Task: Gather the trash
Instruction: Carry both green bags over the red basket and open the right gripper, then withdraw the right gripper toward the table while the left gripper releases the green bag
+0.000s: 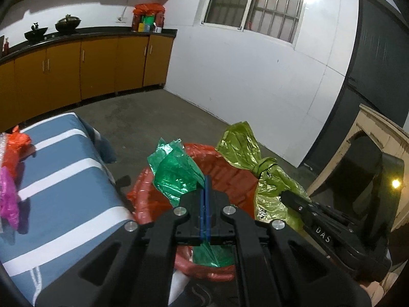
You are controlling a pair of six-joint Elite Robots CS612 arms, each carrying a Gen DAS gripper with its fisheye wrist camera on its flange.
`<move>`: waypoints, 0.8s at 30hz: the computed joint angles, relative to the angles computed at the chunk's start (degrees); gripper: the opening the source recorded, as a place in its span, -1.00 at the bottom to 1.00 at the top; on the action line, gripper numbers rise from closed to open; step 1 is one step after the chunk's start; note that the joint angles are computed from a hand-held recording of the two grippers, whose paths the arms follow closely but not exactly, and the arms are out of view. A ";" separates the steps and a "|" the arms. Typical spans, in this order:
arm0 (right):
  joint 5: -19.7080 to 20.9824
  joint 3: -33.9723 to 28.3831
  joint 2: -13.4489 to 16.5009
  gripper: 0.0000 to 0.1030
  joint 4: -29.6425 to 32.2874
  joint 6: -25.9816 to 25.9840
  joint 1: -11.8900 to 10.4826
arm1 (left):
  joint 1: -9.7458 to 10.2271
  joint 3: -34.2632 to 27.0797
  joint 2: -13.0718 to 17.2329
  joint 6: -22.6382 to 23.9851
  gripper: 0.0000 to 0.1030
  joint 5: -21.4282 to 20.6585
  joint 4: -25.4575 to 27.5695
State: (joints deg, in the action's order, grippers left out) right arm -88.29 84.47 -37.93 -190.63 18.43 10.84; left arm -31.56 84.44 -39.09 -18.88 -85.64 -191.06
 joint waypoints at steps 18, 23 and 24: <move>0.66 0.26 -0.03 -0.17 0.44 2.20 -1.05 | 0.45 -2.74 2.31 -2.06 -0.56 0.06 5.66; -1.20 0.23 -0.23 -0.17 0.09 -0.59 -0.55 | 0.02 1.26 0.55 -2.02 -0.22 9.08 3.28; -1.04 0.16 -0.25 -0.17 -0.04 -1.23 -0.40 | 0.05 2.03 0.15 -1.95 -0.18 10.31 3.02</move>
State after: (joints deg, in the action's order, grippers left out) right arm -89.34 84.63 -38.18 -190.67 17.20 10.43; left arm -31.52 86.46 -38.94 -20.83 -75.33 -188.03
